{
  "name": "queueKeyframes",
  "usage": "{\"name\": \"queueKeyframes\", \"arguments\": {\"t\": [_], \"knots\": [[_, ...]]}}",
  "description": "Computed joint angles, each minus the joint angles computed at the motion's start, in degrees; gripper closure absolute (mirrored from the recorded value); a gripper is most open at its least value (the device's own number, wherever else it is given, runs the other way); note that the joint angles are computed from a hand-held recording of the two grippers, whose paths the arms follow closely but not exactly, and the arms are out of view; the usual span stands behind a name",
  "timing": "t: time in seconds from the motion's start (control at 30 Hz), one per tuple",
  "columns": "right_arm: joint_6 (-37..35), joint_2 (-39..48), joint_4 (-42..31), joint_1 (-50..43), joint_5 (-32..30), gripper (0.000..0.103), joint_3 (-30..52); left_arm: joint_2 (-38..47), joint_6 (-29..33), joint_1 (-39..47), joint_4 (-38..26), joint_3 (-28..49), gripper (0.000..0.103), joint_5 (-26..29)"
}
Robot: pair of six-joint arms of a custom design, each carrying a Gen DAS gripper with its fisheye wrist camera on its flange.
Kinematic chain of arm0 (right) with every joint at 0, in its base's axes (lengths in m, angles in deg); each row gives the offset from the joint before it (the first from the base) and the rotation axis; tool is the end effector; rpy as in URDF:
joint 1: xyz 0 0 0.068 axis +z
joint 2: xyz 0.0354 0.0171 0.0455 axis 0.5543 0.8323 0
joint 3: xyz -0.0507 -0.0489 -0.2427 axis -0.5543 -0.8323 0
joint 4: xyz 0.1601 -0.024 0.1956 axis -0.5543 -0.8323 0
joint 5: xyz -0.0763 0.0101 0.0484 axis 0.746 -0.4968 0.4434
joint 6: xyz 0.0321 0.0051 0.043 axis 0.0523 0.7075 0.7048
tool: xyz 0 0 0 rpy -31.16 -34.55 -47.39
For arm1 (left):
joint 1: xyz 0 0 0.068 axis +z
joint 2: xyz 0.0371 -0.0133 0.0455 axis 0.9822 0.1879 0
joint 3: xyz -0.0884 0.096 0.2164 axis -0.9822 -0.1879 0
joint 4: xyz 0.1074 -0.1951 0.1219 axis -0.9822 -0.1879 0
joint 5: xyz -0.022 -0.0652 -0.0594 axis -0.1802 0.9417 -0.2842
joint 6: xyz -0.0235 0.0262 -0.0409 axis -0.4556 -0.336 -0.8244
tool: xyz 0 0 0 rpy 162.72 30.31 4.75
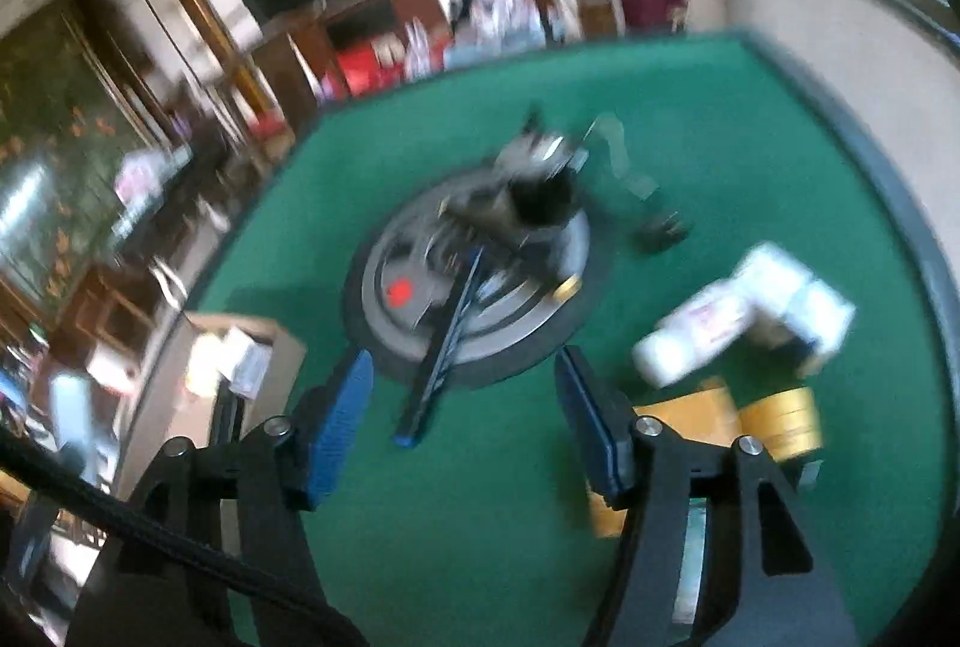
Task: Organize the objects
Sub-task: 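Grasp a blue-capped black marker with the right tool while the left holds the glue box, then lower the glue box and marker into the tray and open both tools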
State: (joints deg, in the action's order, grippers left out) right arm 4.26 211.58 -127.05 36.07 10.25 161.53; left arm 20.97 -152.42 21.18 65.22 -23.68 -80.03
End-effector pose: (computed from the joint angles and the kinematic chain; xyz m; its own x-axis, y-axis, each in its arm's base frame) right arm 0.4544 0.0358 0.2336 -0.8117 -0.1897 -0.5524 -0.4146 0.8533 0.3162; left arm 0.1762 -0.2306 0.2156 -0.4571 -0.3885 -0.8001 -0.2570 0.9189 -0.2994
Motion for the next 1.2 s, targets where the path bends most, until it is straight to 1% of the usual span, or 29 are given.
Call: {"name": "queueKeyframes", "arguments": {"t": [0.07, 0.13, 0.17, 0.23, 0.3, 0.37, 0.4, 0.43, 0.5, 0.57, 0.6, 0.67, 0.77, 0.8, 0.83, 0.9, 0.93, 1.0, 1.07, 1.13, 1.2], "knots": [[2.2, 6.8, -2.6, 4.5, 7.0, 0.042, 7.4, -2.9, -4.2, -1.8, -2.1, -3.3, 0.08, -2.4], [4.6, 10.4, -2.1, 7.3, 12.1, 0.048, 10.7, -5.9, -7.1, -2.7, -3.2, -7.0, 0.08, -4.0], [4.9, 10.5, -1.4, 8.0, 13.3, 0.052, 10.2, -6.8, -8.2, -2.9, -3.9, -8.1, 0.08, -4.7], [5.6, 12.6, -1.2, 10.2, 17.9, 0.053, 12.5, -8.8, -9.4, -2.8, -4.5, -10.6, 0.08, -5.7], [6.9, 13.7, -0.8, 12.1, 23.0, 0.071, 13.2, -11.6, -8.5, -1.7, -2.6, -14.0, 0.08, -5.6], [8.0, 16.7, -3.4, 13.1, 25.1, 0.076, 17.5, -13.2, -7.4, -0.5, 0.2, -16.7, 0.08, -4.7], [8.5, 17.3, -3.4, 13.5, 26.4, 0.079, 17.8, -13.8, -7.1, -0.1, 1.2, -17.6, 0.08, -4.4], [8.7, 16.0, -1.0, 13.8, 27.9, 0.081, 15.2, -14.2, -6.9, 0.4, 2.5, -18.6, 0.08, -4.1], [9.4, 14.9, 0.8, 13.6, 27.6, 0.085, 12.8, -14.5, -6.4, 1.5, 4.9, -20.1, 0.08, -3.4], [9.8, 13.4, 3.1, 13.2, 27.4, 0.091, 9.7, -15.6, -7.5, 1.2, 4.9, -21.3, 0.08, -3.6], [10.0, 12.6, 4.3, 12.6, 26.0, 0.091, 8.0, -15.4, -7.3, 1.6, 6.1, -21.5, 0.08, -3.3], [11.2, 11.0, 5.0, 11.2, 22.4, 0.091, 5.8, -15.6, -8.1, 1.2, 5.8, -21.8, 0.08, -3.2], [12.7, 9.2, 5.4, 8.3, 15.2, 0.091, 3.0, -16.1, -8.4, 1.7, 5.7, -22.5, 0.08, -1.9], [12.7, 8.7, 5.3, 7.3, 12.4, 0.091, 2.2, -15.3, -8.1, 2.2, 5.9, -21.9, 0.08, -1.1], [12.8, 7.5, 5.4, 6.1, 9.2, 0.091, 0.6, -15.0, -9.4, 1.7, 4.7, -21.5, 0.08, -1.2], [13.2, 5.4, 5.0, 4.4, 3.5, 0.091, -1.5, -13.3, -9.4, 2.5, 3.2, -19.7, 0.08, -0.2], [12.9, 3.6, 4.7, 3.1, -0.4, 0.091, -3.4, -12.7, -9.7, 2.5, 2.5, -19.1, 0.08, 0.1], [12.3, 2.3, 4.0, 2.3, -4.4, 0.091, -4.3, -11.0, -8.3, 4.0, 2.2, -17.4, 0.08, 2.3], [10.9, -0.3, 3.0, 2.0, -8.4, 0.091, -6.7, -8.5, -6.3, 6.5, 1.7, -14.8, 0.08, 5.6], [9.3, -3.5, 1.8, 3.0, -12.1, 0.091, -9.7, -5.2, -2.8, 9.8, 1.8, -11.8, 0.08, 9.5], [9.4, -5.1, 1.0, 5.5, -13.7, 0.091, -11.3, -1.6, -0.6, 12.4, 1.4, -8.8, 0.08, 12.3]]}}
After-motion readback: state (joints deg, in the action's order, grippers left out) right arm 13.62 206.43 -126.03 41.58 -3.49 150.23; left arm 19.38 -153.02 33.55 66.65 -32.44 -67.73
